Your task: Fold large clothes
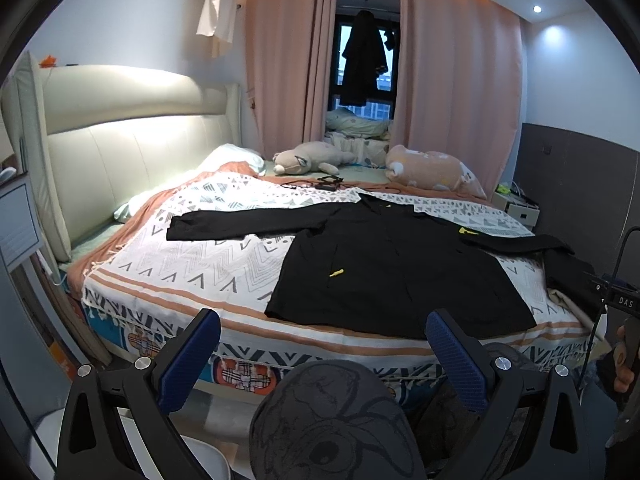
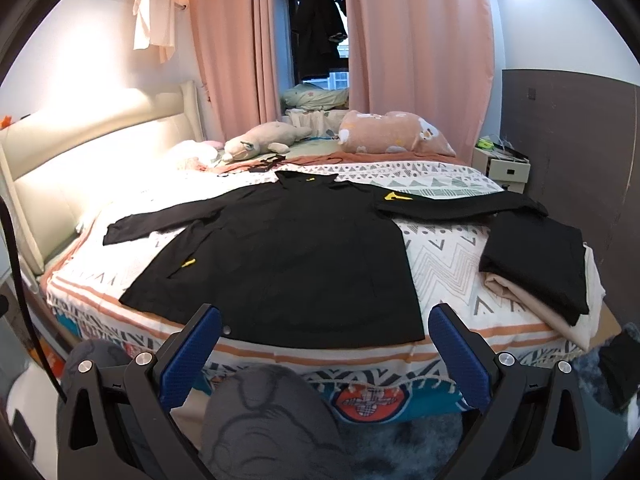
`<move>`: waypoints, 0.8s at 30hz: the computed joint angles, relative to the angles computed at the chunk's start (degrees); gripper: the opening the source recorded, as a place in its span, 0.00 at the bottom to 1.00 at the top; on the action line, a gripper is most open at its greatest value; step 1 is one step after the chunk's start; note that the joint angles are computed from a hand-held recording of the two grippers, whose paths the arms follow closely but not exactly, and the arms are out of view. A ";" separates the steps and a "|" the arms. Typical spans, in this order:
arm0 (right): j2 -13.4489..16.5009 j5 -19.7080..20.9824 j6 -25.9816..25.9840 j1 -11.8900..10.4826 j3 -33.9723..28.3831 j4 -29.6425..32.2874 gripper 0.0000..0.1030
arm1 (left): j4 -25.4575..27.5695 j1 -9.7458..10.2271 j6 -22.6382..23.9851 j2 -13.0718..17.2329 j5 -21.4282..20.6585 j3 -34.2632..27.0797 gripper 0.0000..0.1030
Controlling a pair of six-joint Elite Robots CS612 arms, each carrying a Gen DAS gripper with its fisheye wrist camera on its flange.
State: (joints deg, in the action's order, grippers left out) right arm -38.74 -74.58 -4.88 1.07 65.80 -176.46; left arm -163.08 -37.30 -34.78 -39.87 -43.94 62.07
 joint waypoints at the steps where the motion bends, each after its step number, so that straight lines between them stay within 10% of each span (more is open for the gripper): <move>1: 0.09 0.01 0.34 0.03 -0.20 0.12 1.00 | 0.45 0.03 -0.13 -0.07 0.03 -0.06 0.99; 24: 3.20 -1.84 -0.61 1.63 -6.71 5.27 1.00 | 2.02 1.95 -3.79 0.37 -0.90 -0.55 0.99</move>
State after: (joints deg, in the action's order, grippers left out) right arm -35.54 -76.42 -5.49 2.70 59.09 -171.19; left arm -161.06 -35.35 -38.58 -39.50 -44.84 61.51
